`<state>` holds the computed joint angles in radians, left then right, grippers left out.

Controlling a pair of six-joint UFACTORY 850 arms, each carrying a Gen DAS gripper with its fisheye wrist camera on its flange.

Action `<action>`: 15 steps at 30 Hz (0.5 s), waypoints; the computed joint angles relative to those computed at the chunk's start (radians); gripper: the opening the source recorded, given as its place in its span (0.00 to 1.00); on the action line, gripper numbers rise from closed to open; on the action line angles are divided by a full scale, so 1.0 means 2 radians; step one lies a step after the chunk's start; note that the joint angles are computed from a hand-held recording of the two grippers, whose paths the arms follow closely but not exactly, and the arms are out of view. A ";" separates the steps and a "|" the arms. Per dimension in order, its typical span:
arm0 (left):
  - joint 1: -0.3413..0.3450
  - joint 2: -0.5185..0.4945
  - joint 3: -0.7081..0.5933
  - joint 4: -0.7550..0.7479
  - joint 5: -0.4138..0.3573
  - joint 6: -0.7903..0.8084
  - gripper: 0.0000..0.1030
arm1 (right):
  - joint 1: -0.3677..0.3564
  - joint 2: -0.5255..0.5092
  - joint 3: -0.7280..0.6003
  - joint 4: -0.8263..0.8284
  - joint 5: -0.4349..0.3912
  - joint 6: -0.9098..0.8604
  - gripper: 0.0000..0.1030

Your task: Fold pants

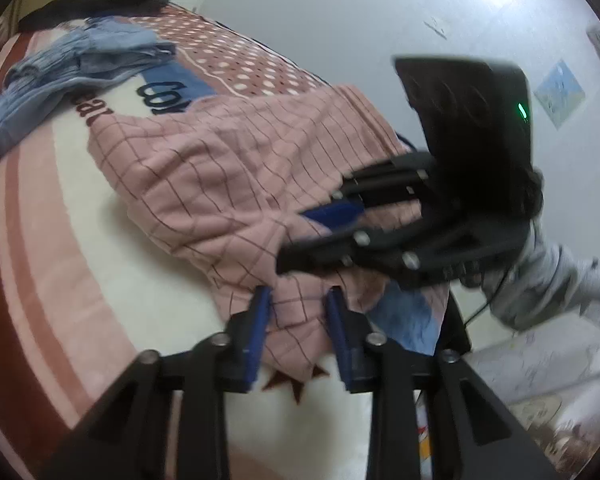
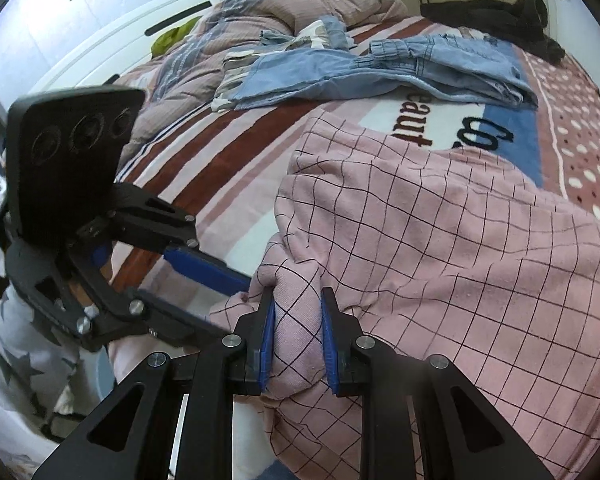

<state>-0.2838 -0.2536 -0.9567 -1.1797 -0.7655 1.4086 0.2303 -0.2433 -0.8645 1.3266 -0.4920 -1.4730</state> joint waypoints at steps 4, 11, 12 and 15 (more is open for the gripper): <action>0.002 0.012 0.018 0.019 -0.003 -0.005 0.11 | -0.001 -0.002 -0.002 -0.001 -0.004 -0.001 0.15; 0.013 0.024 0.019 0.017 -0.001 0.000 0.23 | -0.002 -0.003 -0.001 0.003 -0.006 -0.003 0.15; 0.014 0.028 0.020 0.011 0.004 0.008 0.33 | -0.002 -0.002 -0.001 0.003 -0.006 -0.002 0.15; 0.005 0.042 0.024 0.007 0.058 0.028 0.70 | -0.003 -0.003 -0.002 -0.001 -0.009 0.001 0.15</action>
<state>-0.2734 -0.1697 -0.9078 -1.1656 -0.6488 1.4645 0.2246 -0.2501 -0.8687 1.3250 -0.5101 -1.4706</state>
